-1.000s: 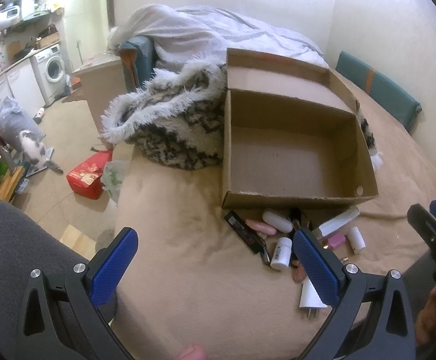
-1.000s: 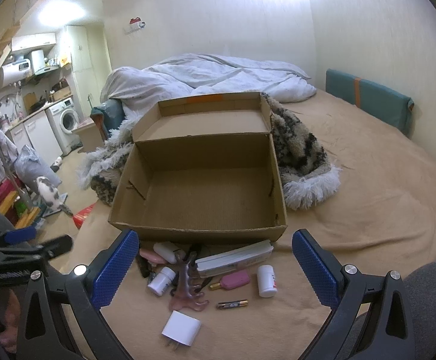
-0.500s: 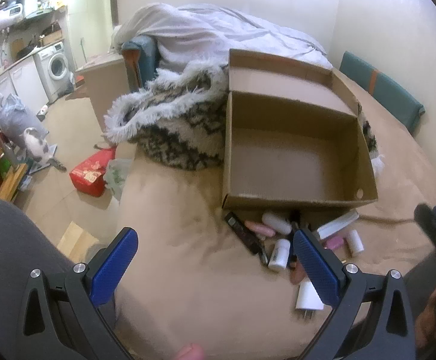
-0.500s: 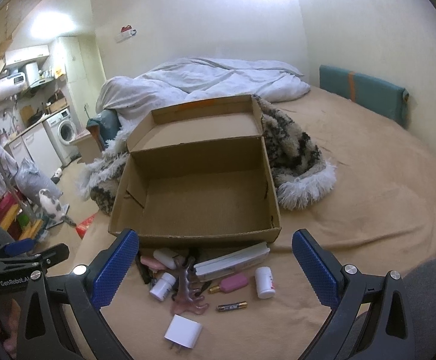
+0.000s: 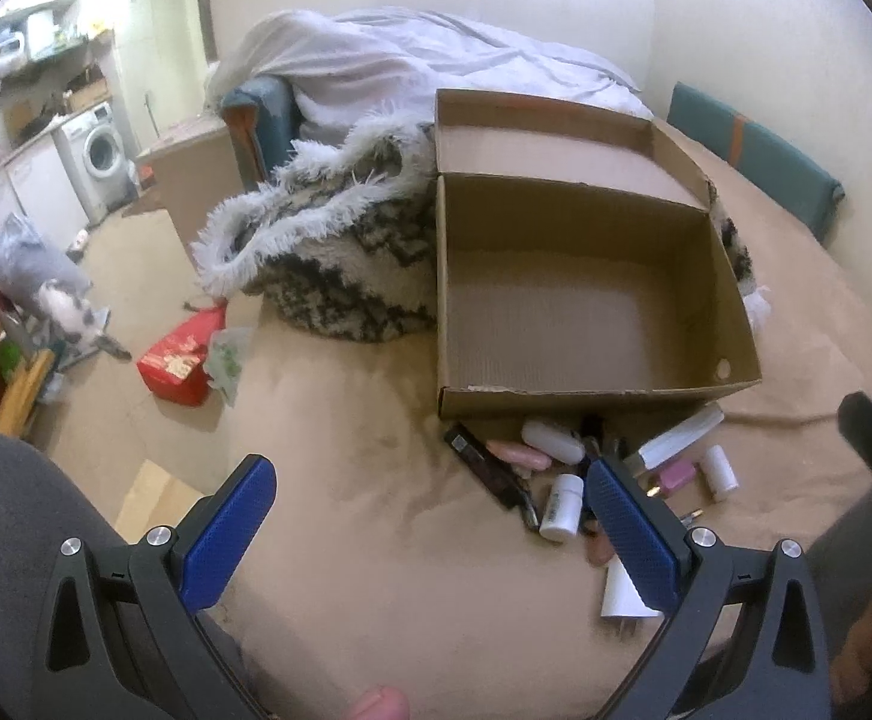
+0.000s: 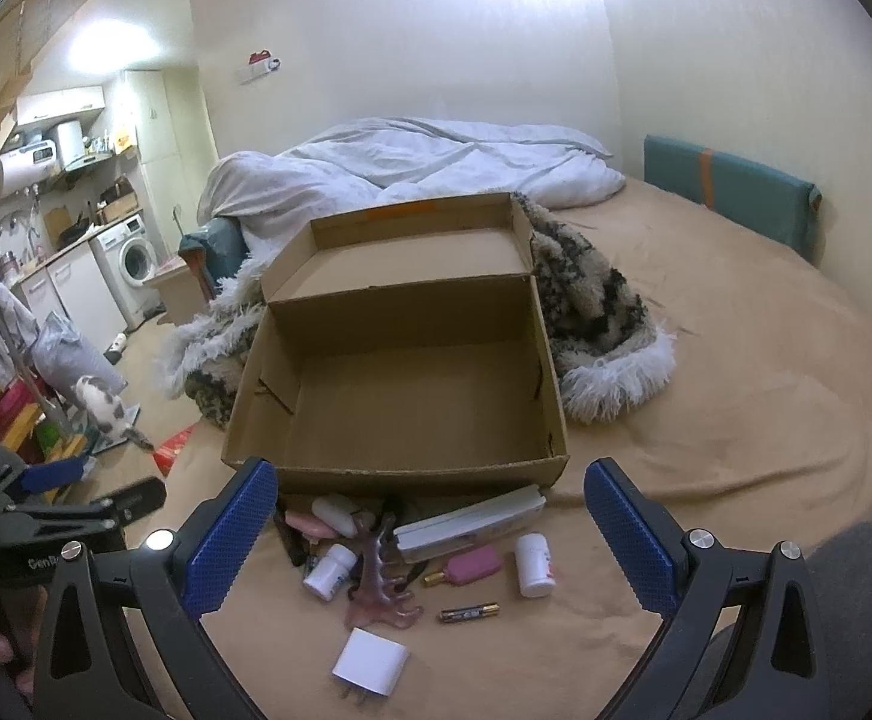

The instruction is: Organize rigid objects

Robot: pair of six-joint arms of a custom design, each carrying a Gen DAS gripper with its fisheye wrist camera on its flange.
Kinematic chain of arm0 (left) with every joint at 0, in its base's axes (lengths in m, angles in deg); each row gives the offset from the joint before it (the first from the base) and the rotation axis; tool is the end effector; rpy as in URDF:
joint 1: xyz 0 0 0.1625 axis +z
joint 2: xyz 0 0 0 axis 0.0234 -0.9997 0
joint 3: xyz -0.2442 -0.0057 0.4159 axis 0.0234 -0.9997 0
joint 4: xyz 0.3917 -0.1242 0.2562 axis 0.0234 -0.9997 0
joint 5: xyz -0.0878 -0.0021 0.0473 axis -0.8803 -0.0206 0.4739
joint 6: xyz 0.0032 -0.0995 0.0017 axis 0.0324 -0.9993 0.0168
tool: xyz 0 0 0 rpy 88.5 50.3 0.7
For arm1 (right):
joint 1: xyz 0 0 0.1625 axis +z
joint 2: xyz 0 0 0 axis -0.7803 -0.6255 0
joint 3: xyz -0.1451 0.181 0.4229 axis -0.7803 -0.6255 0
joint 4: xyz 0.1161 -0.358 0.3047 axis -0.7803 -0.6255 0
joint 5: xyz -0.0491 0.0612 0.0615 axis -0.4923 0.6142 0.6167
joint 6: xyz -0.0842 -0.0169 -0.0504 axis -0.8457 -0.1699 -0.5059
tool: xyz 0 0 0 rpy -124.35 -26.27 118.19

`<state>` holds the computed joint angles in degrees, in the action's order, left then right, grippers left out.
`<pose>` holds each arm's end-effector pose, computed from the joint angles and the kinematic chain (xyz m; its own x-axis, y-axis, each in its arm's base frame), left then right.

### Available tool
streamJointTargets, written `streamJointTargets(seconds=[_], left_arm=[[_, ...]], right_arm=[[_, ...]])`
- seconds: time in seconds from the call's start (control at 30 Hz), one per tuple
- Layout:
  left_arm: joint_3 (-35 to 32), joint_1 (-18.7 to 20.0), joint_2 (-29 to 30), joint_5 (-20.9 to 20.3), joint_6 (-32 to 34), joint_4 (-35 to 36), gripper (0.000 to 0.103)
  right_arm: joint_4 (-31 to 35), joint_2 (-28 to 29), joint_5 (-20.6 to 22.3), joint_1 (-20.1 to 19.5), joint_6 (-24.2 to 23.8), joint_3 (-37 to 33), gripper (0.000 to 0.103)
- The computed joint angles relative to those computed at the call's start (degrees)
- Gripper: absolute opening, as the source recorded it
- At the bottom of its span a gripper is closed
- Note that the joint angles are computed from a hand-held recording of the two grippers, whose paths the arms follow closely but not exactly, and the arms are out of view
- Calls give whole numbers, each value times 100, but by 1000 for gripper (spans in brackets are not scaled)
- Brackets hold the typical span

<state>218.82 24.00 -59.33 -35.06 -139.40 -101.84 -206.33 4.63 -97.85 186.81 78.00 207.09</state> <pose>-0.1610 -0.3152 0.3836 -0.7057 -0.1371 -0.6951 0.3728 0.7624 -0.5289 0.4160 -0.3250 0.1187 -0.7840 -0.1698 0.5971 -0.5633 0.5986 -0.5695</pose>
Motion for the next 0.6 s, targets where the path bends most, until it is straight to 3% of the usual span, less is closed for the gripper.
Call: streamJointTargets(seconds=[0.6], left_arm=[[-16, 364, 51, -282, 104, -328, 103]], right_arm=[[547, -34, -46, -29, 346, -33, 103]])
